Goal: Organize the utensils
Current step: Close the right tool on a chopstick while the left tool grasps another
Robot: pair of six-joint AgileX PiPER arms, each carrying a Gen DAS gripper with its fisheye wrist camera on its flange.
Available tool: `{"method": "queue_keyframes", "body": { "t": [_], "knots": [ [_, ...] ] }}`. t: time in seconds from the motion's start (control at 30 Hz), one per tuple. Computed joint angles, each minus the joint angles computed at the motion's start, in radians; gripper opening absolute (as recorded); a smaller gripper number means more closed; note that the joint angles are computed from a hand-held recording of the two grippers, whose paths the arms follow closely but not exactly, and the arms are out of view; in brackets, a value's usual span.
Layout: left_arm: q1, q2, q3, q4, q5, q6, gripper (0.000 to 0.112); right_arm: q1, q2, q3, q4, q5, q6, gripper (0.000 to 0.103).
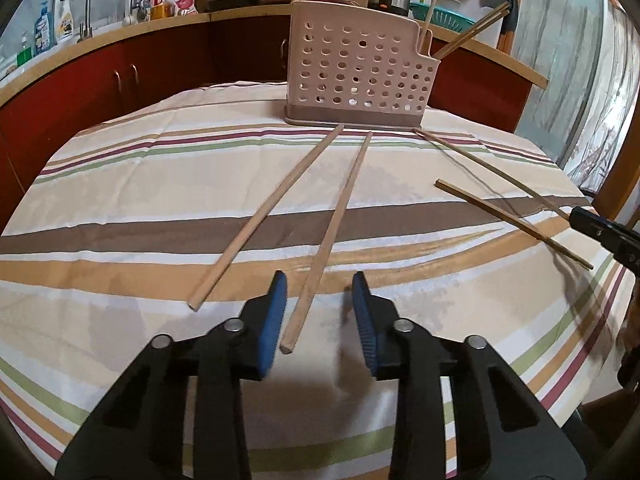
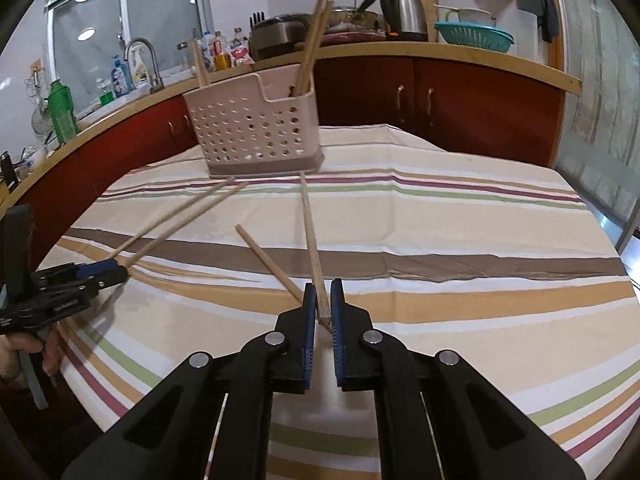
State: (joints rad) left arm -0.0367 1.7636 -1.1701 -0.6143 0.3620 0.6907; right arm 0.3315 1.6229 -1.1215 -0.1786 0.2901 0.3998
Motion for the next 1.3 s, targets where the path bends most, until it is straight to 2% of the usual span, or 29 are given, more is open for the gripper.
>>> {"method": "queue_keyframes", "body": {
  "t": [0.07,0.1,0.23,0.57,0.6,0.63,0.83,1.03,1.17,1.3],
  "knots": [
    [0.004,-0.003,0.006,-0.016,-0.003,0.023,0.018,0.010,-0.003,0.000,-0.007,-0.004,0.010,0.007],
    [0.007,-0.003,0.008,-0.027,-0.003,0.036,0.011,0.014,-0.004,-0.002,-0.009,-0.004,0.014,0.007],
    [0.007,-0.025,0.038,-0.089,-0.037,0.107,0.009,0.032,-0.020,0.002,-0.058,-0.011,0.066,0.007],
    [0.013,-0.123,0.090,-0.409,-0.089,0.429,0.009,0.054,-0.072,-0.007,-0.162,-0.010,0.175,0.007],
    [0.012,-0.135,0.092,-0.451,-0.097,0.466,0.002,0.057,-0.079,-0.010,-0.180,-0.010,0.192,0.007],
    [0.012,-0.146,0.091,-0.478,-0.101,0.491,0.001,0.058,-0.083,-0.011,-0.187,-0.011,0.198,0.007],
    [0.020,-0.206,0.077,-0.615,-0.102,0.615,0.001,0.069,-0.112,-0.039,-0.255,-0.011,0.254,0.007],
    [0.021,-0.188,0.064,-0.449,-0.053,0.471,0.003,0.077,-0.100,-0.039,-0.285,-0.008,0.278,0.006],
    [0.017,-0.158,0.100,-0.365,-0.051,0.407,0.032,0.079,-0.091,-0.023,-0.255,-0.008,0.258,0.007],
    [0.017,-0.113,0.112,-0.230,-0.061,0.267,0.035,0.081,-0.091,-0.013,-0.249,-0.011,0.254,0.007]
  ]
}}
